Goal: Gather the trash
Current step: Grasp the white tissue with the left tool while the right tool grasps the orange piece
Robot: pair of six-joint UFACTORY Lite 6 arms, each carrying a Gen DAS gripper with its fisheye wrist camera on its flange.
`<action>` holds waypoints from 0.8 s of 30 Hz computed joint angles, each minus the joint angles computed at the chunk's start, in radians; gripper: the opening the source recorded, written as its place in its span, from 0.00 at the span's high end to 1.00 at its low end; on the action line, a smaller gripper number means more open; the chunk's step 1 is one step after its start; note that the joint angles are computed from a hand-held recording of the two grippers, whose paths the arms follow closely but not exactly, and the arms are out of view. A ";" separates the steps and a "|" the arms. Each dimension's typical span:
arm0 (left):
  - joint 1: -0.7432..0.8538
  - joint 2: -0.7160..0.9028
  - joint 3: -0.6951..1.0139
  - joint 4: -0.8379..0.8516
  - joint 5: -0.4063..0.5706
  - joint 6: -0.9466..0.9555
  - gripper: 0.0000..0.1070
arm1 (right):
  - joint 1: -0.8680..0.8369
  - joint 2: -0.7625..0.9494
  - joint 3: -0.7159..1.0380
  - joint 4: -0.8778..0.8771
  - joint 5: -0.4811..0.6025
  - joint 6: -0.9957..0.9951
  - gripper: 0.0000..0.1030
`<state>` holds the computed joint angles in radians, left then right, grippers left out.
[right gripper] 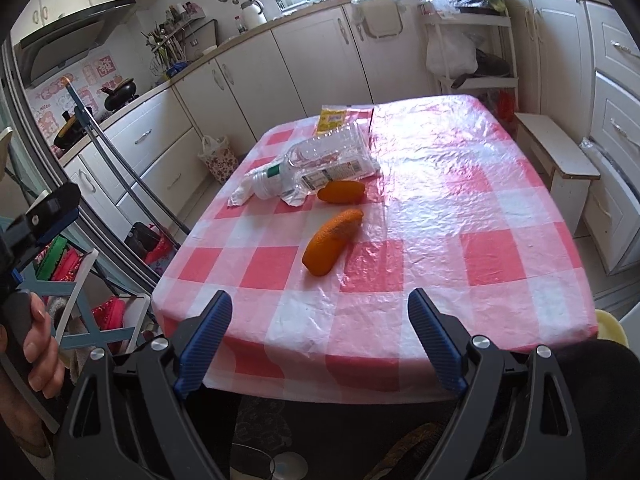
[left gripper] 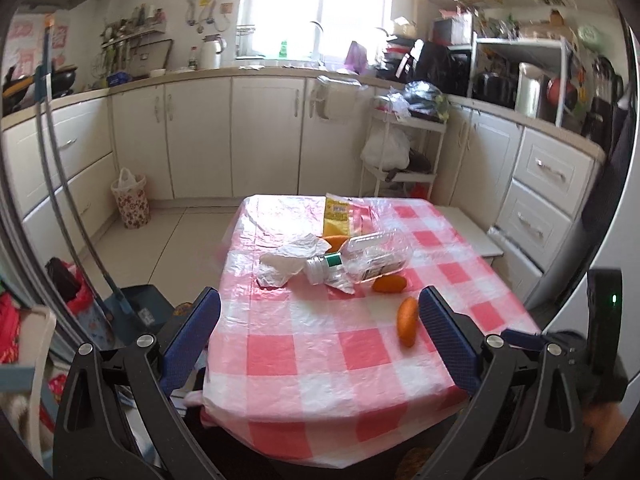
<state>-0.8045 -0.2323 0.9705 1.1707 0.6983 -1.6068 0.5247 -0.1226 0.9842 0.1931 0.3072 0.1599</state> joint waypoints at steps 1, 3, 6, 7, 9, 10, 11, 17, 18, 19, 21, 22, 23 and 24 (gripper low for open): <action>0.024 0.027 0.012 0.000 -0.034 0.038 0.11 | -0.003 0.032 0.019 0.020 -0.003 -0.020 0.16; 0.067 0.100 0.054 -0.007 -0.098 0.130 0.11 | -0.014 0.082 0.055 0.059 -0.002 -0.059 0.16; 0.120 0.215 0.128 -0.043 -0.175 0.278 0.11 | -0.015 0.183 0.133 0.059 -0.007 -0.063 0.18; 0.144 0.264 0.164 -0.066 -0.203 0.341 0.11 | -0.013 0.214 0.162 0.041 -0.005 -0.044 0.18; 0.195 0.342 0.225 -0.123 -0.260 0.448 0.11 | -0.014 0.284 0.224 0.026 0.004 -0.025 0.23; 0.231 0.386 0.264 -0.173 -0.298 0.512 0.11 | -0.016 0.325 0.261 0.022 0.009 -0.022 0.24; 0.265 0.416 0.291 -0.232 -0.335 0.579 0.11 | -0.015 0.361 0.295 0.000 0.014 -0.003 0.26; 0.422 0.630 0.505 -0.573 -0.412 0.984 0.11 | -0.019 0.501 0.417 -0.082 0.037 0.039 0.41; 0.447 0.669 0.548 -0.617 -0.403 1.025 0.11 | -0.025 0.506 0.425 -0.071 0.038 0.020 0.44; 0.480 0.719 0.605 -0.650 -0.383 1.038 0.11 | -0.030 0.501 0.419 -0.059 0.037 0.000 0.45; 0.542 0.798 0.696 -0.780 -0.371 1.113 0.11 | -0.032 0.485 0.398 -0.085 0.028 0.001 0.52; 0.573 0.843 0.752 -0.884 -0.367 1.182 0.11 | -0.033 0.491 0.405 -0.096 0.029 0.006 0.54; 0.590 0.883 0.802 -0.945 -0.356 1.222 0.11 | -0.038 0.482 0.397 -0.090 0.030 -0.003 0.59; 0.601 0.944 0.884 -0.990 -0.328 1.257 0.11 | -0.041 0.476 0.389 -0.085 0.029 -0.010 0.64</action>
<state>-0.2038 0.7120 1.8541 0.1802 0.3704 -0.3502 0.4839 0.3538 1.3735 0.1080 0.3365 0.1500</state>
